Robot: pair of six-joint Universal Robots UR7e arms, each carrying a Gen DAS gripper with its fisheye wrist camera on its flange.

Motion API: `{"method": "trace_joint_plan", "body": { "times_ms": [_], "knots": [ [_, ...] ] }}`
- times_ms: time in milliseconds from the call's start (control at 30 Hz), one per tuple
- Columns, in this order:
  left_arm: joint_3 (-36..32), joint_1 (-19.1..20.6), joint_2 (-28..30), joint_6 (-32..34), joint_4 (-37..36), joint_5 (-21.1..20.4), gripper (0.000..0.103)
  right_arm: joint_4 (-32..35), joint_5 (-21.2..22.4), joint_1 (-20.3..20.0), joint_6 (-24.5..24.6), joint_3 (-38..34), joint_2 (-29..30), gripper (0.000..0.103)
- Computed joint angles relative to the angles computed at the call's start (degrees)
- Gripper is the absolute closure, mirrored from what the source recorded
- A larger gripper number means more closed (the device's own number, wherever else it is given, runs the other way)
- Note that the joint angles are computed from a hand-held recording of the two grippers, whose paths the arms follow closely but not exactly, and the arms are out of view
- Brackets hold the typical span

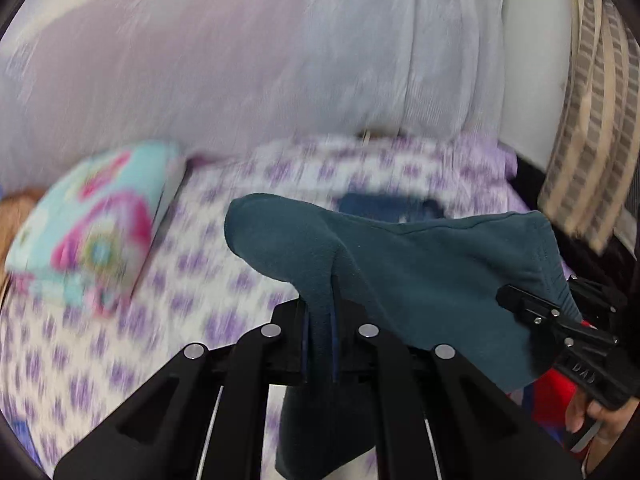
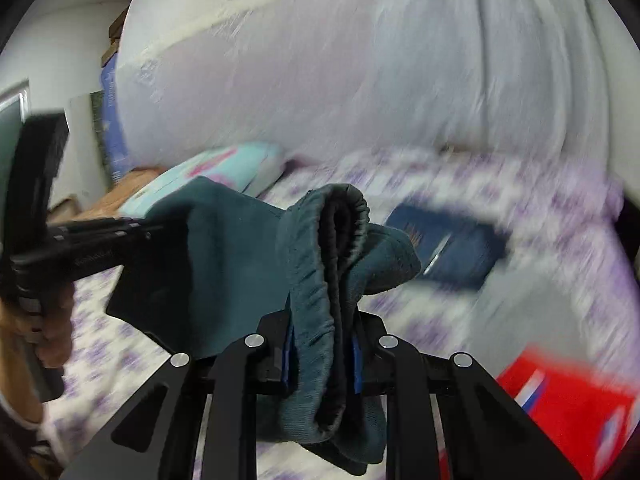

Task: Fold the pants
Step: 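Grasp the folded sweatpants with both grippers and lift them, then carry the folded sweatpants beside the grey garment and release both grippers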

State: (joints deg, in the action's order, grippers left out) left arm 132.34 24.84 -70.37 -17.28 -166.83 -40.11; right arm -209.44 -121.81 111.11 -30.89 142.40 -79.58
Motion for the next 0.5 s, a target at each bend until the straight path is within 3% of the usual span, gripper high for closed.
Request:
{"method": "trace_joint_plan", "body": {
  "times_ms": [100, 200, 267, 367, 400, 433, 467, 500],
  "knots": [
    [-9.29, 2.80, 9.93, 6.76, -6.89, -0.36, 0.097, -4.07, -0.63, -3.88, -7.37, -7.66, 1.97, 0.081],
    [-19.63, 6.18, 19.84, 11.16, -10.10, -3.69, 0.097, -6.54, 0.56, -8.29, -13.99, -13.02, 5.29, 0.081],
    [-25.85, 8.96, 26.18, 12.88, -10.81, -6.66, 0.096, -3.43, 3.85, -13.95, -12.67, -16.92, 6.60, 0.080],
    [-35.94, 13.40, 36.78, 15.38, -6.30, -3.57, 0.091, 0.61, 6.07, -21.54, -8.53, -21.83, 9.90, 0.065],
    [-38.48, 14.56, 39.16, 14.86, -3.29, -1.58, 0.081, 1.18, 5.01, -23.26, -7.57, -23.66, 11.89, 0.060],
    [-41.46, 16.25, 42.22, 12.58, 1.55, 1.93, 0.055, 1.22, 2.28, -25.09, -7.02, -25.68, 14.26, 0.060],
    [-43.17, 17.66, 44.44, 11.63, 3.99, 4.66, 0.044, 0.51, -0.73, -26.09, -7.01, -26.81, 16.20, 0.059],
    [-43.92, 19.07, 46.03, 12.02, 4.04, 6.06, 0.030, 0.08, -1.52, -27.13, -6.68, -27.04, 17.16, 0.048]
  ]
}}
